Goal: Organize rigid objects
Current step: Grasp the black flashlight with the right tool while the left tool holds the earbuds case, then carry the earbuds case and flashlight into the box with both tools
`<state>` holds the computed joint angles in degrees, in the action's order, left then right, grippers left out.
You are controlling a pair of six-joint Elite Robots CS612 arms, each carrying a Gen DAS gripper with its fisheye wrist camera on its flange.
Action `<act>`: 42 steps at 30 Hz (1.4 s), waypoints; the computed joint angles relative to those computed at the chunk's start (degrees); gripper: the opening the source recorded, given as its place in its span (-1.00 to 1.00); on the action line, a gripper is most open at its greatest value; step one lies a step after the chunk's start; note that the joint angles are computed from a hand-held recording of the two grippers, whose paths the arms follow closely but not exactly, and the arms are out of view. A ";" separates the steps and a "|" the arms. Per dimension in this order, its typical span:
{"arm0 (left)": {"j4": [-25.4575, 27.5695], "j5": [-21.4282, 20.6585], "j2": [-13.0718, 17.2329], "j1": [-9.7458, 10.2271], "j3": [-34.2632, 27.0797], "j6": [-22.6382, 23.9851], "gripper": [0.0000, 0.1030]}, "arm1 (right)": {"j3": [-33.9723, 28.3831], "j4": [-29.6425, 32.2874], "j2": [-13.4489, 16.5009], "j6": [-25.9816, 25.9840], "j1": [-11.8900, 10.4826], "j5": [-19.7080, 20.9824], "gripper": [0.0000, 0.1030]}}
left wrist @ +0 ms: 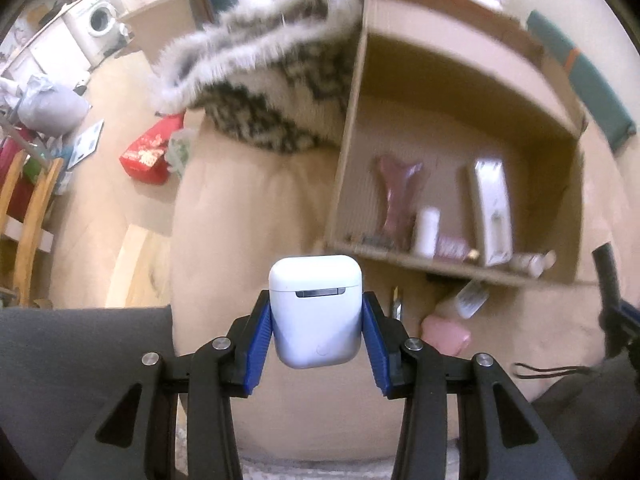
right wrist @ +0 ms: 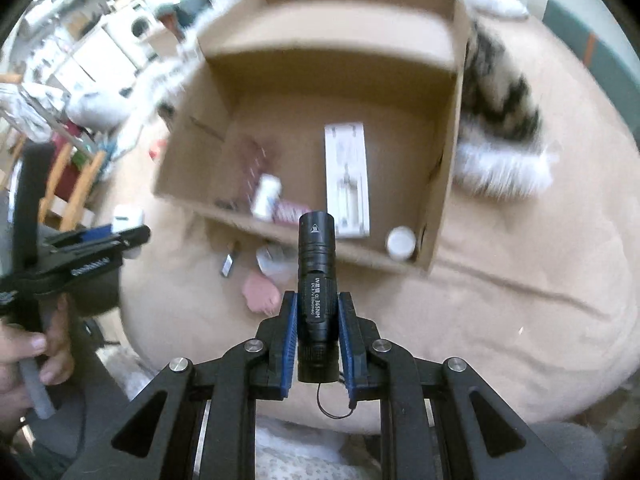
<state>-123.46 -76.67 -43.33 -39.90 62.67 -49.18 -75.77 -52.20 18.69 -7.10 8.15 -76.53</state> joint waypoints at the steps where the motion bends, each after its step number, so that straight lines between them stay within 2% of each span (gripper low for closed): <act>1: -0.40 0.62 -0.24 -0.05 -0.19 0.23 -0.24 | 0.35 -1.65 -0.34 0.11 0.14 0.69 -0.60; 5: -1.12 2.92 -0.20 0.01 -2.26 2.18 -0.24 | 1.45 -8.51 -1.37 0.96 0.77 1.96 -0.60; 10: -1.14 4.90 1.51 0.27 -6.87 4.42 -0.24 | 5.13 -16.56 -3.19 2.15 1.28 2.76 -0.60; 12: -2.80 4.10 2.09 0.48 -7.83 5.00 -0.24 | 7.41 -19.43 -4.35 2.93 1.52 2.84 -0.60; 18: -2.49 4.50 5.28 0.68 -12.64 7.08 -0.24 | 11.74 -28.58 -5.00 6.61 1.90 1.83 -0.60; 22: -0.16 2.43 8.29 1.07 -16.33 8.20 -0.24 | 14.53 -27.11 -4.60 6.44 2.15 -0.06 -0.60; 28: 3.15 1.36 12.40 1.43 -20.96 10.21 -0.24 | 14.51 -21.83 -1.55 6.18 1.87 -0.18 -0.60; 31: 1.96 -0.32 13.21 1.61 -21.02 11.15 -0.24 | 13.62 -20.14 0.03 6.63 1.60 0.33 -0.60; 35: 1.85 -2.58 14.33 1.79 -21.80 11.20 -0.24 | 13.96 -18.22 0.32 8.26 1.35 2.20 -0.60; 39: 1.55 -0.13 14.76 1.27 -22.11 13.26 -0.24 | 15.32 -17.52 -0.07 7.98 1.60 2.78 -0.60; 42: 2.04 -0.58 15.21 1.40 -22.70 12.65 -0.23 | 17.30 -16.78 -0.63 7.30 1.81 2.17 -0.60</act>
<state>-121.42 -77.25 -28.12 -38.50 39.96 -36.52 -58.46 -68.99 18.06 0.20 9.96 -74.35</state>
